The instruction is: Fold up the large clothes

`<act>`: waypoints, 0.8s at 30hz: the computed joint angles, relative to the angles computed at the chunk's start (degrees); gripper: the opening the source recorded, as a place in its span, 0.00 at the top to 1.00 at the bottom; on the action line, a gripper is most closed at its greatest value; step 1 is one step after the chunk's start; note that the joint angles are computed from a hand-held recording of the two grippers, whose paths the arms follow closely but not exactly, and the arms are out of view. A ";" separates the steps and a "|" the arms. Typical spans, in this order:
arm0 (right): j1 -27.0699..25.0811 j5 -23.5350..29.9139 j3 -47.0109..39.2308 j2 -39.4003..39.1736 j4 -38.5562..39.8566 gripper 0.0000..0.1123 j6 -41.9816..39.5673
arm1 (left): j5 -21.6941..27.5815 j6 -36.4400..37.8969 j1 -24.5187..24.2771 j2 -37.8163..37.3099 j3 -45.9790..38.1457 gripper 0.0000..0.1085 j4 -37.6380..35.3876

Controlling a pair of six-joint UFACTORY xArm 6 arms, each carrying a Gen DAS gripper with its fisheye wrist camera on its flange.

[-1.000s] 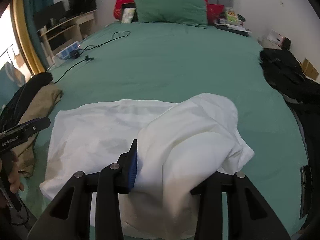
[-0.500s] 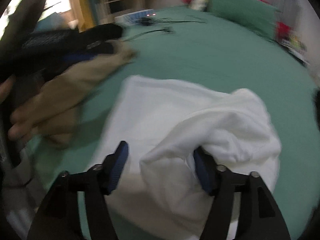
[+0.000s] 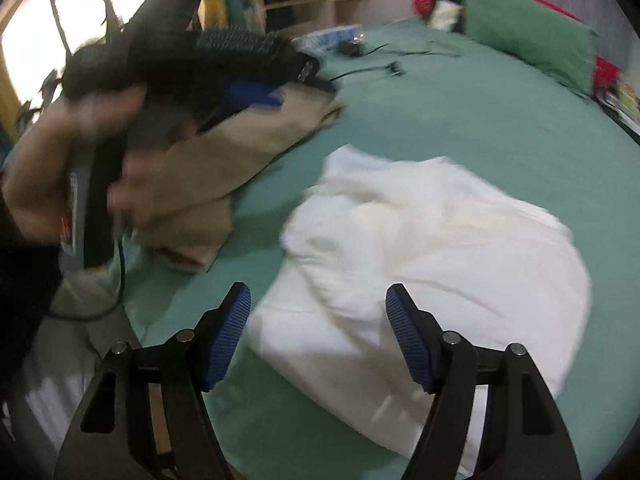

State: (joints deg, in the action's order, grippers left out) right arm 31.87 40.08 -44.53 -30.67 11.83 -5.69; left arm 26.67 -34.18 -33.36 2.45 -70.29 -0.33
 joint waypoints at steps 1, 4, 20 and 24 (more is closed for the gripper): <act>-1.17 -0.49 0.44 -0.85 -0.57 0.37 0.78 | 0.43 3.17 -0.67 0.91 -0.63 0.33 -3.15; -5.95 -2.32 2.15 -3.73 -3.80 0.37 5.39 | 3.36 11.04 -2.42 3.86 -3.66 0.33 -7.83; -19.76 -6.04 5.00 -1.31 -4.75 0.37 10.10 | 15.28 8.02 -1.28 24.54 -27.77 0.33 2.11; -20.45 -6.97 5.14 -0.51 -2.83 0.37 7.90 | 8.16 -9.32 1.24 20.86 -22.19 0.33 8.81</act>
